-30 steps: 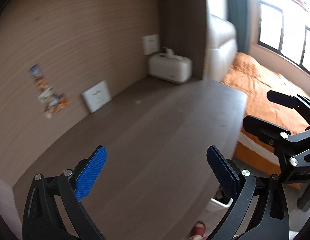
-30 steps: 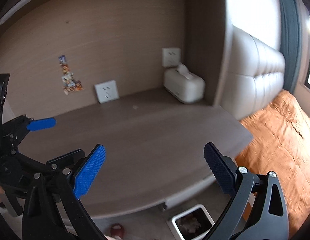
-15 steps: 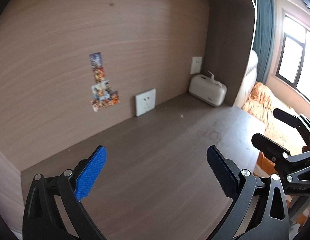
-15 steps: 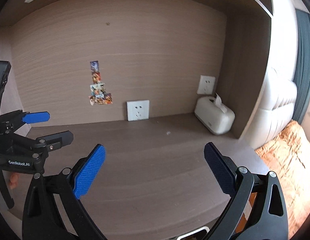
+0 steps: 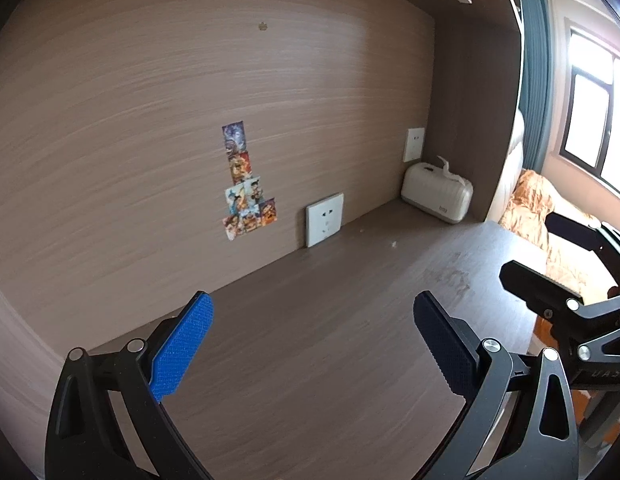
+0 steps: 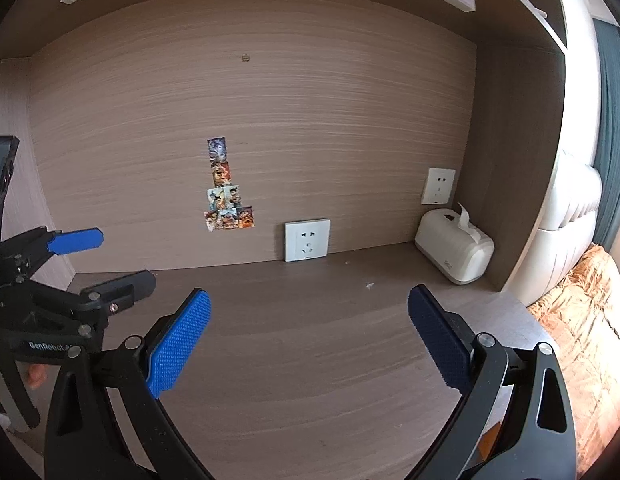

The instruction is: Collect trash

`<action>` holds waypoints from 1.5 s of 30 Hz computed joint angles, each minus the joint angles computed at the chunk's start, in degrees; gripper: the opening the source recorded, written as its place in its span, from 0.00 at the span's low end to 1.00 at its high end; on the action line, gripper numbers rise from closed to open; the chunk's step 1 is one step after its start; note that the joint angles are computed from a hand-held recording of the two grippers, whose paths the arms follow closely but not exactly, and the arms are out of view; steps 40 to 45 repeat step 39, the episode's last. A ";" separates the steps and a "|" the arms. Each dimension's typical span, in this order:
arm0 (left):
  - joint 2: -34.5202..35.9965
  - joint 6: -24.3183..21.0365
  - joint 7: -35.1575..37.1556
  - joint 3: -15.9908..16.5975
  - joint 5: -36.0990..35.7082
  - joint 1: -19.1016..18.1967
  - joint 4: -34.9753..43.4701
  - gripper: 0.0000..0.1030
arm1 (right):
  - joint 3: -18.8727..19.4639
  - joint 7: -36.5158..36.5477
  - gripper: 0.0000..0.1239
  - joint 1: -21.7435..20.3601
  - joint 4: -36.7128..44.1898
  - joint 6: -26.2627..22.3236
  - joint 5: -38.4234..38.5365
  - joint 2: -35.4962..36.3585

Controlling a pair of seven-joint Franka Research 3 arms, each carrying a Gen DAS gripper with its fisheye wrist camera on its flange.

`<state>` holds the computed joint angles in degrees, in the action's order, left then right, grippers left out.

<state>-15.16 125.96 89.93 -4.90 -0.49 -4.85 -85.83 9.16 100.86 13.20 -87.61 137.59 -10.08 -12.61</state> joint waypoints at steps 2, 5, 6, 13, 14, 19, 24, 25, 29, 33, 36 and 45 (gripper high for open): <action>0.13 -0.15 0.64 0.31 -0.38 0.01 0.14 0.96 | 0.49 0.68 0.79 -0.10 0.48 0.13 -1.13 0.43; 0.55 -0.27 1.42 0.62 -1.06 0.08 0.59 0.96 | 0.85 1.49 0.79 0.01 1.04 0.20 -2.65 1.03; 0.68 -0.42 1.68 0.68 -1.23 0.13 0.77 0.96 | 0.85 1.67 0.79 0.14 1.15 0.14 -2.82 1.08; 1.14 -1.26 4.11 1.28 -3.71 0.22 1.21 0.96 | 0.90 4.05 0.79 0.42 1.57 -1.23 -4.29 1.32; 1.17 -1.06 4.37 1.28 -3.92 0.25 1.16 0.96 | 0.93 4.30 0.79 0.41 1.51 -1.48 -4.70 1.23; 1.03 0.16 5.92 1.10 -4.57 0.17 0.56 0.96 | 1.36 5.95 0.79 0.12 1.08 -2.13 -7.55 0.84; 0.94 1.00 6.58 0.95 -4.38 0.10 0.09 0.96 | 1.45 6.96 0.79 0.12 1.07 -2.63 -8.47 0.88; 0.83 1.40 6.57 0.88 -4.15 0.15 -0.18 0.96 | 1.61 7.58 0.79 0.02 0.89 -2.50 -9.10 0.76; 0.65 2.28 6.74 0.94 -3.99 0.11 -0.74 0.96 | 2.23 9.91 0.79 -0.40 0.78 -2.15 -11.86 0.72; 0.92 1.90 7.19 1.22 -4.64 0.10 -0.50 0.96 | 2.02 10.63 0.79 -0.18 1.34 -2.53 -11.88 1.26; 1.26 1.27 7.93 1.41 -5.17 0.13 -0.22 0.96 | 1.93 11.53 0.79 -0.02 1.24 -2.68 -12.12 1.34; 1.40 2.07 6.87 0.71 -2.73 0.79 -0.61 0.96 | 2.01 12.70 0.79 0.03 1.26 -3.18 -12.84 1.56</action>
